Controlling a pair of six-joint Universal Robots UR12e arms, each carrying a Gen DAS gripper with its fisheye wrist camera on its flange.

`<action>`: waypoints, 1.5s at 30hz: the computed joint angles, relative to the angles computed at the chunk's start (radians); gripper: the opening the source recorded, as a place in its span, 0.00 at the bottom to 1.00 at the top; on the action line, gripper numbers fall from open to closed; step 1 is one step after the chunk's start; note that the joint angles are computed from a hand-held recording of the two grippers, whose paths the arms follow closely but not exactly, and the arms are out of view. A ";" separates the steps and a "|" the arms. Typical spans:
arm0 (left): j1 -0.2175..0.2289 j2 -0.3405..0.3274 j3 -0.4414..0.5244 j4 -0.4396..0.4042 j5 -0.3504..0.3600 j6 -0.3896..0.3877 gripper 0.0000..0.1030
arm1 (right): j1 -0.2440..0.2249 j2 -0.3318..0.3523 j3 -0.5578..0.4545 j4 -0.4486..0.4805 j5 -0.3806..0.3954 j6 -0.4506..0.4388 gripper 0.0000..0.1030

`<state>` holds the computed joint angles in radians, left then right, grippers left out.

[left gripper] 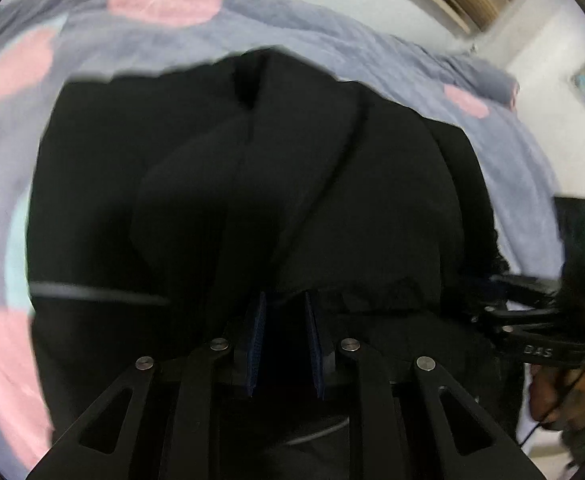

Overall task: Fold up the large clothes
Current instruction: 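Fold the hood down onto the jacket body with both grippers, then release the hood and press it flat with both grippers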

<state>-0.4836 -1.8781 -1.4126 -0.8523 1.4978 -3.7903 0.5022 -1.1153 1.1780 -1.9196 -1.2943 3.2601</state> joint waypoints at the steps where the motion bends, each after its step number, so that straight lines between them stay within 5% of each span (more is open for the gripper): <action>1: 0.000 0.006 -0.006 0.005 0.001 -0.008 0.19 | -0.006 -0.005 0.007 -0.006 0.016 0.009 0.38; 5: -0.012 0.022 0.023 -0.039 0.052 0.021 0.20 | -0.043 -0.046 0.030 -0.025 0.094 0.036 0.38; 10: -0.027 0.037 0.054 -0.012 0.129 0.040 0.20 | -0.070 -0.093 0.056 -0.089 0.056 0.084 0.47; 17: -0.030 0.022 0.081 -0.030 0.152 0.045 0.21 | -0.082 -0.057 0.051 -0.116 0.092 0.218 0.55; 19: -0.033 0.012 0.089 -0.040 0.145 0.042 0.21 | -0.077 -0.033 0.026 -0.073 0.096 0.223 0.43; 20: -0.034 0.007 0.094 -0.047 0.145 0.042 0.21 | -0.073 -0.026 0.023 -0.060 0.092 0.219 0.08; 24: -0.033 -0.011 0.103 -0.071 0.146 0.050 0.21 | -0.087 -0.058 0.056 -0.148 0.086 0.255 0.05; 26: -0.022 -0.008 0.082 -0.035 0.086 0.038 0.21 | -0.092 -0.085 0.082 -0.200 0.050 0.261 0.05; 29: -0.024 -0.022 0.079 -0.039 0.066 0.034 0.21 | -0.110 -0.086 0.102 -0.175 0.086 0.282 0.06; 37: -0.022 -0.024 0.085 -0.060 0.065 0.057 0.21 | -0.071 -0.026 0.036 -0.041 -0.014 0.196 0.20; 40: -0.033 -0.009 0.099 -0.049 0.093 0.069 0.22 | -0.052 -0.044 0.017 -0.037 -0.092 0.149 0.44; 41: -0.035 -0.003 0.098 -0.034 0.096 0.071 0.22 | -0.048 -0.055 0.022 -0.059 -0.106 0.134 0.60; 45: -0.049 0.000 0.100 0.020 0.106 0.078 0.52 | -0.026 -0.073 0.027 -0.134 -0.091 0.077 0.65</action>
<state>-0.5321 -1.8777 -1.3128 -0.8324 1.6036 -3.7124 0.4758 -1.1885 1.2055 -2.0532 -1.3858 3.3373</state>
